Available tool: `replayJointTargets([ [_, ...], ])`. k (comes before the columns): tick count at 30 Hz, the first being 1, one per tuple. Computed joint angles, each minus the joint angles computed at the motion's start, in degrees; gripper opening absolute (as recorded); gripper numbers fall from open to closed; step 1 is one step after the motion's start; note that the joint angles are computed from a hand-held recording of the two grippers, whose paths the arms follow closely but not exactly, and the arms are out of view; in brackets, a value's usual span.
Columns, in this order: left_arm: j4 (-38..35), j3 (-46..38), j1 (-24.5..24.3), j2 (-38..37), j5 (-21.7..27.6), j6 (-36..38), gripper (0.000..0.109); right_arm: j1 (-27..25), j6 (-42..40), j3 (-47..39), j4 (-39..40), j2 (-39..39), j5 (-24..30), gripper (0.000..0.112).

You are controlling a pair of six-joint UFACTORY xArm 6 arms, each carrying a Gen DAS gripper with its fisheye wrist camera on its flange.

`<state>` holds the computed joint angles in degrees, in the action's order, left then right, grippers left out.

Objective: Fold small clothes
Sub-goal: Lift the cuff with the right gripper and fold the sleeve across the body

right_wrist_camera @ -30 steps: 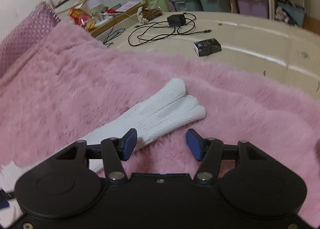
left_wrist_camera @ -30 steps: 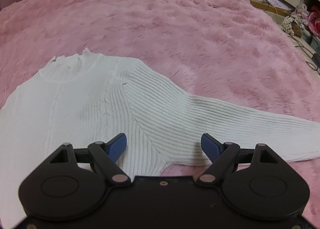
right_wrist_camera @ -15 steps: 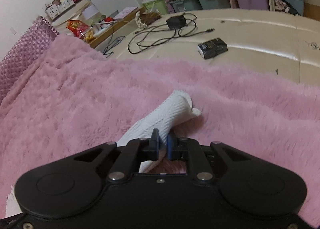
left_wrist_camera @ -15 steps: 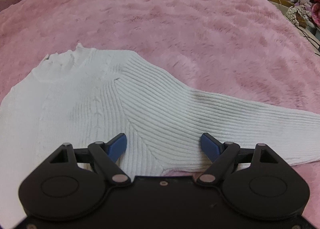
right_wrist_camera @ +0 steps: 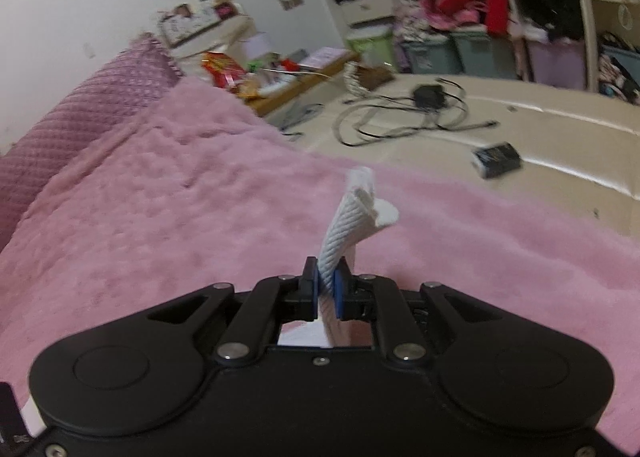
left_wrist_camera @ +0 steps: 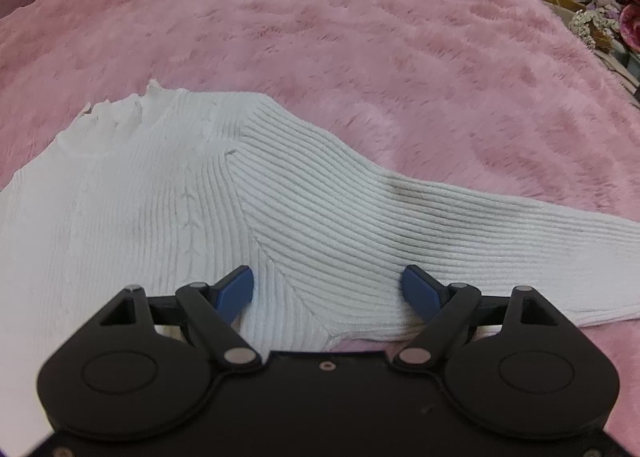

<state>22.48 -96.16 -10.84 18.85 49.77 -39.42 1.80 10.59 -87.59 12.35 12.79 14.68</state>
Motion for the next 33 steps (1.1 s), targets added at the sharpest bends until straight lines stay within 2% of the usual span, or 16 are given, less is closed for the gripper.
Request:
replayJointTargets([
  [4,0.1,2.8,1.1,-3.5,0.2,0.4,0.086,3.4,-2.4,-1.5,1.8,-0.7,-0.2,0.008],
  [8,2.3,11.0,3.6,-11.3,-2.7,-1.7,0.086,7.7,-5.9,-3.2,4.8,-1.0,-1.0,0.008],
  [16,2.5,22.5,11.3,-22.2,-0.2,-2.2,0.086,17.6,-13.1,-8.5,12.1,1.4,-0.8,0.008],
  [24,-1.0,30.0,17.1,-29.6,1.7,-0.1,0.086,26.2,-19.2,-16.1,18.5,7.1,3.1,0.008],
  [33,-3.5,37.8,22.4,-39.5,4.1,1.9,0.086,32.8,-25.3,-22.4,24.4,12.6,8.7,0.008],
])
